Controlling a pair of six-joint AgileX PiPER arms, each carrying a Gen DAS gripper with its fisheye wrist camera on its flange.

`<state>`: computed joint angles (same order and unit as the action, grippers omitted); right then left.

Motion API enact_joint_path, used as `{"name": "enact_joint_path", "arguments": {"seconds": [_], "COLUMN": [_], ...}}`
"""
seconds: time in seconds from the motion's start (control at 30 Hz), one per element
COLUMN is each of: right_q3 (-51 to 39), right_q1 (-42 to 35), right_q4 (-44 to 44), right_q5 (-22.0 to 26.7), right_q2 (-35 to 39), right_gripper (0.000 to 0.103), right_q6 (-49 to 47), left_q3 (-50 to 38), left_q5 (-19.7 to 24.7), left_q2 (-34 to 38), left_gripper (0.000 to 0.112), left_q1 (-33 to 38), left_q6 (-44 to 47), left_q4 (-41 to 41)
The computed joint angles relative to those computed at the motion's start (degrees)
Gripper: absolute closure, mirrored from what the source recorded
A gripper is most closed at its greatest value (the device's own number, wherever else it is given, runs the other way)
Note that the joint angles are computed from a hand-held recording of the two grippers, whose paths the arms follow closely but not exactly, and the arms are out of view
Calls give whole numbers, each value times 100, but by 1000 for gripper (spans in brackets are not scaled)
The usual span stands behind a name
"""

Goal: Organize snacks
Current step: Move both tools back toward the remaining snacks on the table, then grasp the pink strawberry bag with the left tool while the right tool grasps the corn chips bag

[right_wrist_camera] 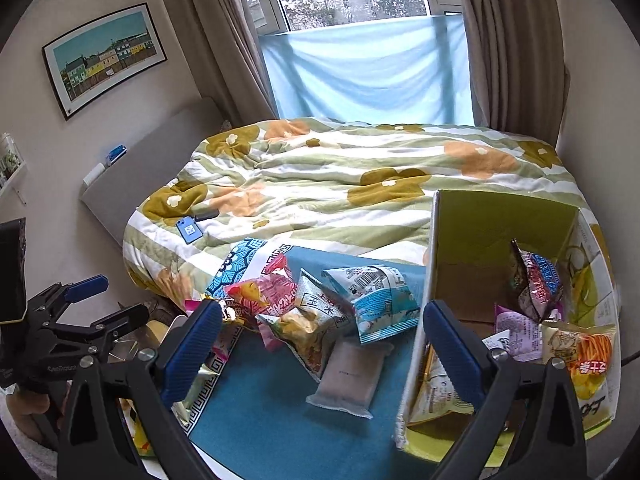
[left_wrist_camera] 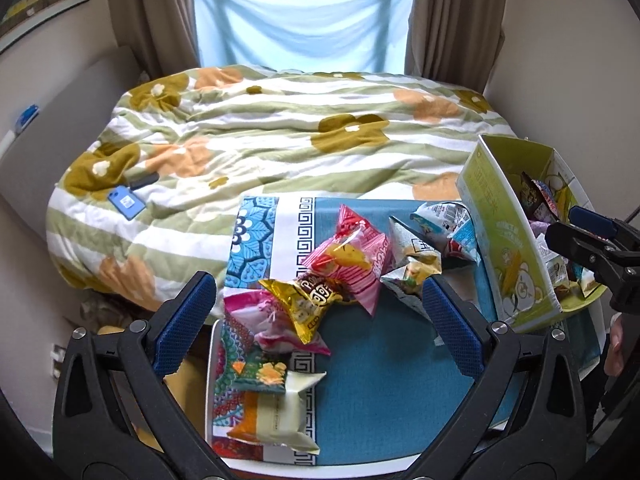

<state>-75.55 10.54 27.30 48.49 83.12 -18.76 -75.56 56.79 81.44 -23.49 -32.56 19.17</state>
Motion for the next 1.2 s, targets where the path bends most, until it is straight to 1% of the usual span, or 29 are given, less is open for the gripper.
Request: {"name": "enact_joint_path", "arguments": {"seconds": [0.13,0.27,0.33,0.4,0.53,0.63,0.73,0.87,1.0,1.1,1.13,1.2], "right_q3": [-196,-370,-448,-470,-438,-504,-557,-717,-874,-945,-961,-989], "right_q1": [649,1134,1309,1424,1593,1573,1500,1448,1463,1440,1421,1394], "right_q4": [-825,-1775,-2197,-2430,-2693,-2644,-2503,-2444,-2340,-2267,-2216,-2179], "right_q5": [-213,-285,-208,-159,-167,-126,-178,-201,-234,-229,-217,-180], "right_q2": [404,844,1099,1286,1538,1766,1906,2124,2324,2408,2428,2467], "right_gripper": [3,3,3,3,3,3,3,3,8,11,11,11], "right_q6": [1342,2721,3266,3695,4326,4470,4518,4553,4526,4463,4411,4334], "left_q3": [-292,-674,-953,-1302,-1924,-2183,-2486,-2736,-2948,-3071,-3071,-3139], "left_q5": [-387,-577,-552,-436,-131,13,256,425,607,766,790,912], "left_q2": [593,1394,1865,2366,3247,3628,3939,4201,4437,4549,4563,4641], "left_gripper": [10,10,10,10,10,10,10,11,11,11,14,26], "left_q1": [898,1384,1507,1570,1575,1619,1710,1770,1797,1889,1916,1980], "left_q6": [1691,3044,3625,4102,4657,4947,5163,5361,5460,5578,5629,5759], "left_q4": [-1139,-2071,-2458,-2742,-3079,-3278,-3538,-3702,-3790,-3999,-4067,-4270]}}
